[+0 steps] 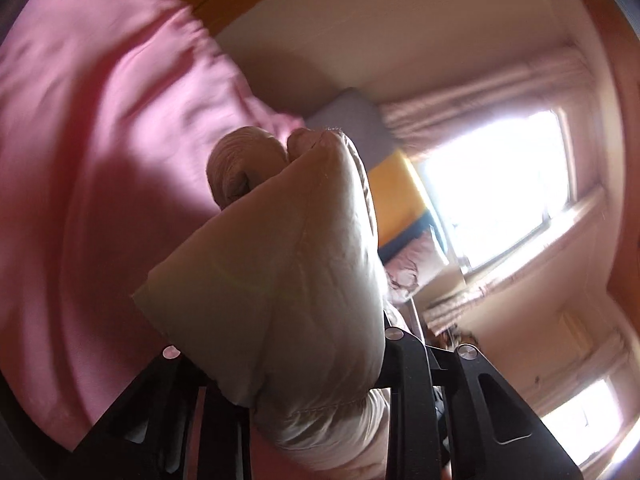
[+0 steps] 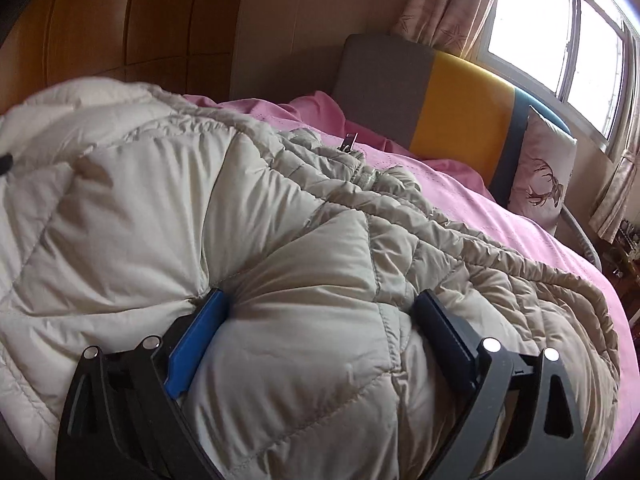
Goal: Fold large clothes
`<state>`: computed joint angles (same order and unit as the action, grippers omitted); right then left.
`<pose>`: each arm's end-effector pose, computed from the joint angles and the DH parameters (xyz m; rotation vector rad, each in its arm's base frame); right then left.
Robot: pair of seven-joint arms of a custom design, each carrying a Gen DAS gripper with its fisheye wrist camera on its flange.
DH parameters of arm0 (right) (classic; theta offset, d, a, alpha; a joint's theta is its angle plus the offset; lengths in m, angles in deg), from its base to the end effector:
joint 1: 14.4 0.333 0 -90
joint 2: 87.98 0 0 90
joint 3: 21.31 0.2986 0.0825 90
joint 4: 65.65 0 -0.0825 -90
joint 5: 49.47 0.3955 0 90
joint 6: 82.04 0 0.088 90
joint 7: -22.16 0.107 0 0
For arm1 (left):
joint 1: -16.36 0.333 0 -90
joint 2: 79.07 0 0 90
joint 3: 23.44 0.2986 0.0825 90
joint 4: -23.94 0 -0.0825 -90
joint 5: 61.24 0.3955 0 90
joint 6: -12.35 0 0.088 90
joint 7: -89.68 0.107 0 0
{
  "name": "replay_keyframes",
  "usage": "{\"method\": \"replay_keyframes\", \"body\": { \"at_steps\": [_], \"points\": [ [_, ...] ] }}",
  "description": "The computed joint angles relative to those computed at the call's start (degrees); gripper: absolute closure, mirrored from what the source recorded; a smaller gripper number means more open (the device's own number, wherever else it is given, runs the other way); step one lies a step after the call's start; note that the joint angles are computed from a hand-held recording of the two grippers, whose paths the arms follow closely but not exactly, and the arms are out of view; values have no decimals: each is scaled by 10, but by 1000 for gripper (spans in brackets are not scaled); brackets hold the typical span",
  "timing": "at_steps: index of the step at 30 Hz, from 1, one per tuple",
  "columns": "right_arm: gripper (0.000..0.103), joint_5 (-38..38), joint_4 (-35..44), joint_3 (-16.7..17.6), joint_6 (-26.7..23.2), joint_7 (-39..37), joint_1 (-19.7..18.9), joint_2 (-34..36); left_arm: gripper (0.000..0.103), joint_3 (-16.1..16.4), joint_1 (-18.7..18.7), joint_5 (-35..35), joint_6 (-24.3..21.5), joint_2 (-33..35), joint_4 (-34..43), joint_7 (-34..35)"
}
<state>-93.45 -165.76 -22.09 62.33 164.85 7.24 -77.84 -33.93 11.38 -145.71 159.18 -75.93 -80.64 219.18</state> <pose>0.6193 0.2434 0.5113 -1.7351 1.8299 -0.9225 0.6137 -0.1519 0.5447 1.7827 -1.6082 1.7450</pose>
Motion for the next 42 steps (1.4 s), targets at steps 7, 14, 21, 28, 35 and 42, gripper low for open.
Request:
{"method": "replay_keyframes", "body": {
  "at_steps": [7, 14, 21, 28, 35, 42],
  "points": [
    [6, 81, 0, 2, 11, -52, -19, -10, 78, -13, -28, 170, 57, 2, 38, -68],
    [4, 35, 75, -3, -55, 38, -23, 21, 78, -18, -35, 397, 68, 1, 58, -212],
    [3, 127, 141, -22, -68, -60, -10, 94, 78, -26, -48, 496, 79, -9, 54, -244],
    [2, 7, -27, -25, -36, 112, 5, -63, 78, -25, -62, 519, 104, -18, 52, -219],
    [2, 15, -49, 19, -34, 85, -23, -52, 78, -34, -82, 511, 117, -24, 52, -156],
    [2, 14, -153, 32, 43, 162, -65, -158, 78, -42, -104, 562, 153, -25, 48, -129]
  ]
}}
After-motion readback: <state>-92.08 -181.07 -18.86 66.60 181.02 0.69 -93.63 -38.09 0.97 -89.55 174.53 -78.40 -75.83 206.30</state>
